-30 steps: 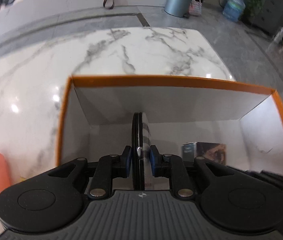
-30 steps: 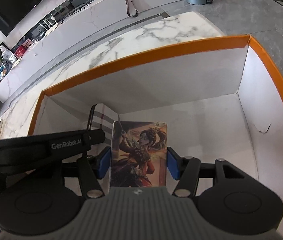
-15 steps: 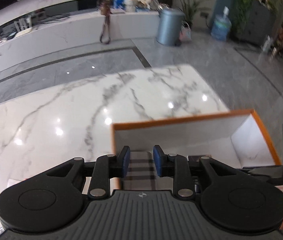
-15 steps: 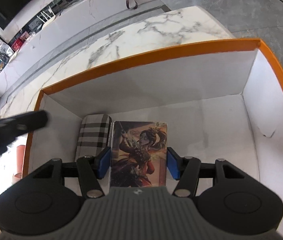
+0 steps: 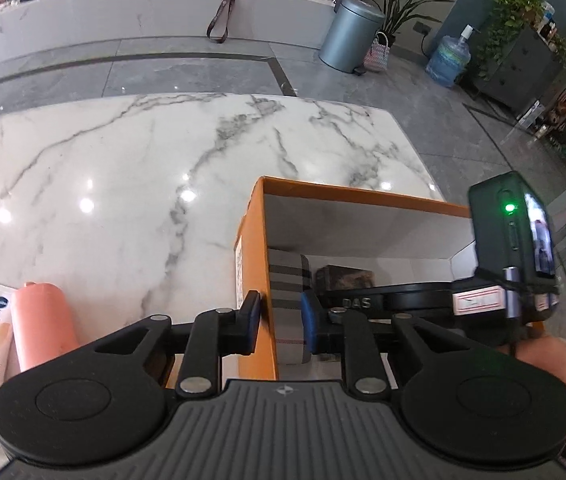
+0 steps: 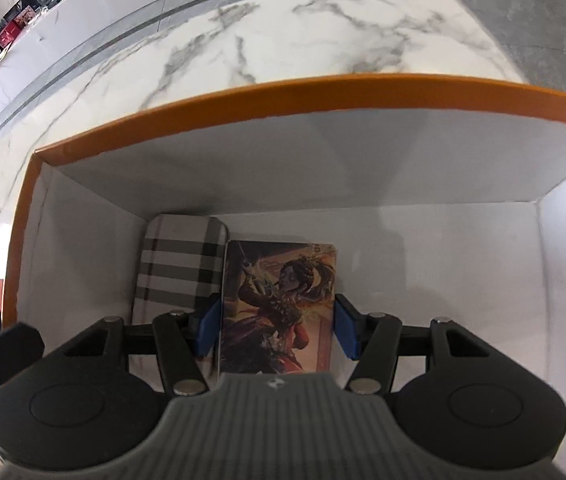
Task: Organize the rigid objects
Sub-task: 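Open both tools to release the pouch and card in the box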
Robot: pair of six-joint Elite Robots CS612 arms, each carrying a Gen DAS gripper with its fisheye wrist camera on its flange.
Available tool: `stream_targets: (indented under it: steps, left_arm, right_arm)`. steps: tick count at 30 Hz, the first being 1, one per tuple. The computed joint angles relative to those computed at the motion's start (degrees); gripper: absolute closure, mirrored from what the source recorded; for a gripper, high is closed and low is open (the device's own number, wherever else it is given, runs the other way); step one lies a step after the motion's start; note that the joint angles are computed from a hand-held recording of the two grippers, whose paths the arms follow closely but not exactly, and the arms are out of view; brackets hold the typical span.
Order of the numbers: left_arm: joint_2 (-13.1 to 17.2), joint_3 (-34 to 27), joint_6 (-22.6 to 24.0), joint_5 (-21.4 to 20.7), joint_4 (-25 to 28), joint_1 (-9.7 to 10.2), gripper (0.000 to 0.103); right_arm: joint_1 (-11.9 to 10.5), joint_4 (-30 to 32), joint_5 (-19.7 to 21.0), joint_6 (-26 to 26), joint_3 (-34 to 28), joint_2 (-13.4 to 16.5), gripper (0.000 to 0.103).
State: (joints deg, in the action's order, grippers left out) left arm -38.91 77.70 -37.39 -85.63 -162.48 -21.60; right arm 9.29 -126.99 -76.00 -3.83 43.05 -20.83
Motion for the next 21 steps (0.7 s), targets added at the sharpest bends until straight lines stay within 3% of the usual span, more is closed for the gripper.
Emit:
stream_targets:
  steps: [8, 14, 21]
  left_arm:
    - [0.33, 0.49, -0.67, -0.35, -1.53, 0.15, 0.081]
    - [0.29, 0.65, -1.38, -0.47, -1.86, 0.19, 0.081]
    - [0.26, 0.94, -2.18, -0.42, -2.51, 0.23, 0.081]
  right_arm:
    - [0.52, -2.33, -0.52, 0.29, -1.38, 1.09, 0.044]
    - [0.62, -2.99, -1.27, -3.02, -1.30, 1.04, 0.042]
    - [-0.50, -1.08, 2.75, -5.99, 1.58, -0.93, 0.037]
